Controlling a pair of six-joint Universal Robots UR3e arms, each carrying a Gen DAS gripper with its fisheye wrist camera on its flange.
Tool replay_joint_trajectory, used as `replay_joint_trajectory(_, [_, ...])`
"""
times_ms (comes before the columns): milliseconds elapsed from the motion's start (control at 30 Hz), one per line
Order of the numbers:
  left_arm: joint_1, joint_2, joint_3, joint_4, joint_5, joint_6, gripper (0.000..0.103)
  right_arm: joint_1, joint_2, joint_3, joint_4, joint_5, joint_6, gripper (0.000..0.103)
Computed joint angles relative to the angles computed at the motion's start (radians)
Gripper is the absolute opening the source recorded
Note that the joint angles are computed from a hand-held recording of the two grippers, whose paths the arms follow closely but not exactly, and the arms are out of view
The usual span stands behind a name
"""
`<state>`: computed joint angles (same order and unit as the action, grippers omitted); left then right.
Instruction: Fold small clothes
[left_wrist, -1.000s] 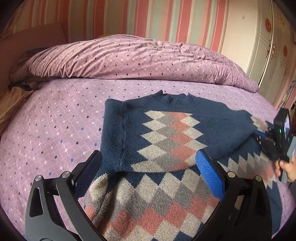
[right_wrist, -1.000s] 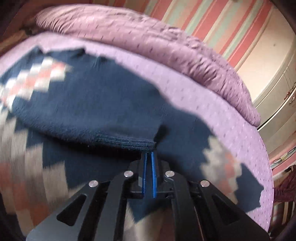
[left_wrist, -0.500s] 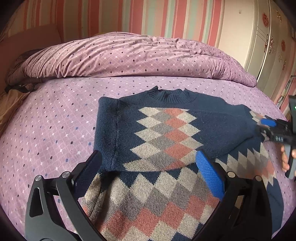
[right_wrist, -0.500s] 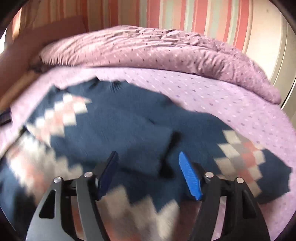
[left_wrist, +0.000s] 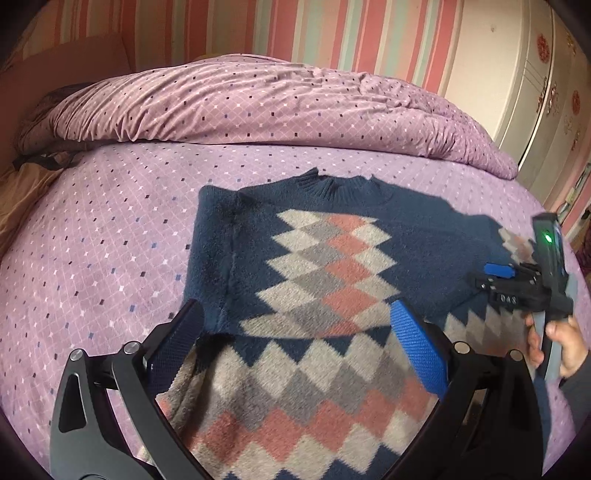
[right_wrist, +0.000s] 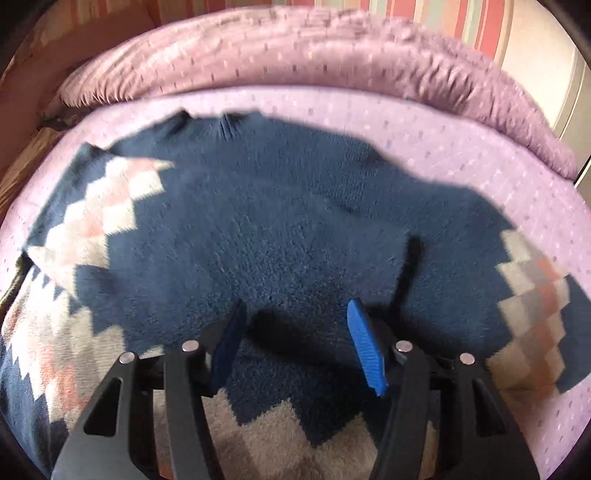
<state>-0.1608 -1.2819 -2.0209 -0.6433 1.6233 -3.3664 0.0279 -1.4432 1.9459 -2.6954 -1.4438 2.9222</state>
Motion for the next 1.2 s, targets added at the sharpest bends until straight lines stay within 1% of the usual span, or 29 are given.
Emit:
replay_joint_trajectory(67, [-0.016,-0.031,0.038,0.001,0.009,-0.021,0.1,-0.016,-0.092,0.069,-0.056,-0.017,-0.015,0.062])
replay_joint_trajectory(133, [-0.048,-0.076,0.086,-0.007,0.044,-0.047,0.1,-0.069,-0.194,0.121,-0.048,0.028,-0.028,0.069])
replay_joint_trajectory(167, [-0.066,-0.101,0.117,-0.019,0.068,-0.064,0.1,-0.093,-0.226,0.125,-0.034,0.044,-0.033,0.073])
replay_joint_trajectory(200, [-0.086,-0.129,0.152,-0.032,0.084,-0.083,0.1,-0.126,-0.275,0.144,-0.02,0.066,-0.042,0.08])
replay_joint_trajectory(300, [-0.142,-0.195,0.232,-0.029,0.082,-0.129,0.1,-0.265,-0.442,0.214,0.018,0.133,-0.081,0.092])
replay_joint_trajectory(333, [-0.161,-0.215,0.252,-0.026,0.087,-0.139,0.1,-0.35,-0.509,0.237,0.057,0.181,-0.115,0.093])
replay_joint_trajectory(367, [-0.193,-0.248,0.289,-0.03,0.109,-0.155,0.1,-0.414,-0.548,0.245,0.095,0.22,-0.145,0.094])
replay_joint_trajectory(400, [-0.233,-0.292,0.337,-0.039,0.141,-0.173,0.1,-0.511,-0.599,0.262,0.149,0.273,-0.193,0.094])
replay_joint_trajectory(500, [-0.331,-0.42,0.485,-0.074,0.21,-0.211,0.1,-0.716,-0.646,0.281,0.238,0.357,-0.314,0.094])
replay_joint_trajectory(533, [-0.349,-0.454,0.527,-0.081,0.205,-0.216,0.1,-0.799,-0.661,0.29,0.274,0.392,-0.364,0.094])
replay_joint_trajectory(567, [-0.361,-0.482,0.563,-0.089,0.189,-0.219,0.1,-0.841,-0.661,0.295,0.286,0.408,-0.388,0.094])
replay_joint_trajectory(600, [-0.377,-0.532,0.628,-0.109,0.168,-0.225,0.1,-0.924,-0.656,0.293,0.322,0.441,-0.437,0.094])
replay_joint_trajectory(633, [-0.394,-0.571,0.679,-0.121,0.173,-0.229,0.1,-0.968,-0.636,0.29,0.327,0.452,-0.458,0.094])
replay_joint_trajectory(767, [-0.465,-0.741,0.925,-0.22,0.268,-0.219,0.1,-1.151,-0.511,0.266,0.305,0.496,-0.537,0.094])
replay_joint_trajectory(800, [-0.481,-0.795,1.012,-0.259,0.288,-0.215,0.1,-1.175,-0.457,0.243,0.294,0.493,-0.532,0.094])
replay_joint_trajectory(900, [-0.503,-0.895,1.179,-0.334,0.312,-0.206,0.1,-1.225,-0.251,0.127,0.278,0.482,-0.479,0.094])
replay_joint_trajectory(1000, [-0.522,-0.987,1.339,-0.419,0.336,-0.2,0.1,-1.22,-0.034,-0.023,0.271,0.459,-0.397,0.094])
replay_joint_trajectory(1067, [-0.529,-1.033,1.424,-0.461,0.345,-0.202,0.1,-1.201,0.036,-0.069,0.239,0.445,-0.354,0.092])
replay_joint_trajectory(1133, [-0.532,-1.071,1.49,-0.492,0.347,-0.199,0.1,-1.186,0.09,-0.108,0.226,0.445,-0.329,0.087])
replay_joint_trajectory(1200, [-0.53,-1.11,1.554,-0.527,0.34,-0.199,0.1,-1.163,0.15,-0.166,0.254,0.422,-0.302,0.058])
